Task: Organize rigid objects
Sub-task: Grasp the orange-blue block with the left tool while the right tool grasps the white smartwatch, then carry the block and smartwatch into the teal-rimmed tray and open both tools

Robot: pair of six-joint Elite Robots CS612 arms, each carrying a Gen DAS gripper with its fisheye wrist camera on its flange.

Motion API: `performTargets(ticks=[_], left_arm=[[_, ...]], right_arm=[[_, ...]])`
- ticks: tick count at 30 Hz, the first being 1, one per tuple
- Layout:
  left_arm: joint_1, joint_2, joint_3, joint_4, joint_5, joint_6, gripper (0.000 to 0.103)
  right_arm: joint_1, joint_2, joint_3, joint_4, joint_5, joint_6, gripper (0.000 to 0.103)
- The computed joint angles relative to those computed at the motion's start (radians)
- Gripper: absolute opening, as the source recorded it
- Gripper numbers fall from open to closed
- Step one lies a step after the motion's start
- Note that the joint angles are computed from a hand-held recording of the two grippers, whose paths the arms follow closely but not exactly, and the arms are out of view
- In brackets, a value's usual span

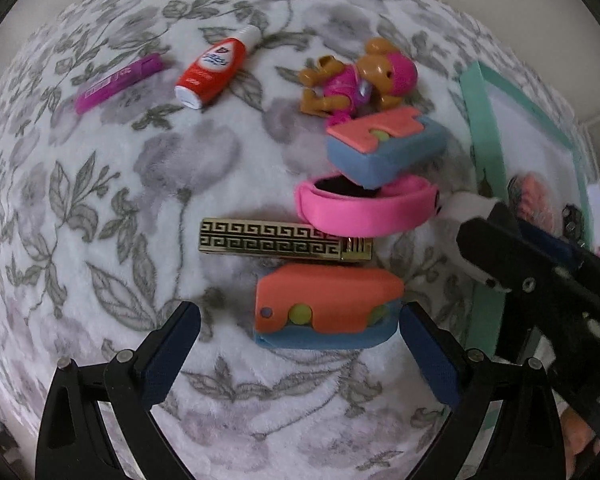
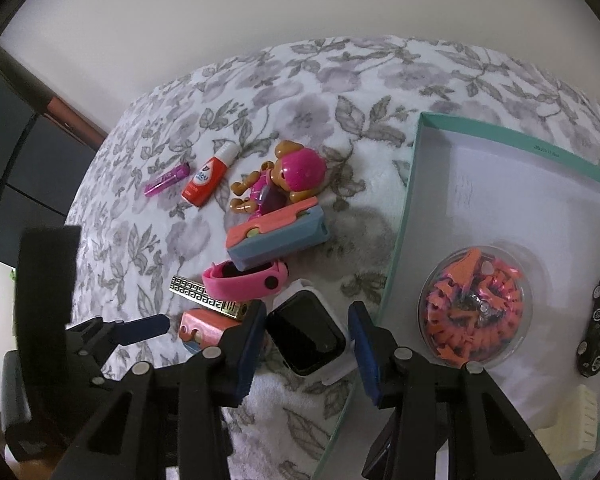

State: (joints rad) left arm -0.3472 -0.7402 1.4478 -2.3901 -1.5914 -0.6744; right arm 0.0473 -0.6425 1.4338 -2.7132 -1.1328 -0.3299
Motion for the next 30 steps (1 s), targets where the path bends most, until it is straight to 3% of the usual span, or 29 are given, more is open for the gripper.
performTargets(ticks=[4, 6, 8, 13, 17, 22, 30], left_arm=[[-0.016, 0.015, -0.024, 0.013, 0.026, 0.005, 0.093], [-0.017, 0.013, -0.017, -0.007, 0.009, 0.008, 0.078], [-0.015, 0.013, -0.014, -0.03, -0.008, 0.003, 0.072], [-0.005, 0.006, 0.009, -0.078, -0.027, -0.031, 0.072], [-0.003, 0.0, 0.016, -0.059, 0.026, -0.085, 0.072], [0.01, -0.007, 0.042, -0.109, 0.016, -0.164, 0.072], [0.028, -0.029, 0.08, -0.193, 0.031, -0.192, 0.072]], right_arm=[[0.0, 0.002, -0.004, 0.003, 0.002, 0.002, 0.046], [0.001, 0.003, -0.005, 0.006, 0.0, 0.001, 0.046], [0.001, 0.004, -0.006, 0.008, -0.001, 0.002, 0.046], [0.003, 0.004, -0.006, 0.008, -0.009, 0.002, 0.045], [0.007, 0.006, -0.008, 0.011, -0.021, 0.001, 0.045], [0.011, 0.008, -0.009, 0.011, -0.033, 0.0, 0.045], [0.014, 0.006, -0.006, 0.008, -0.037, -0.001, 0.045]])
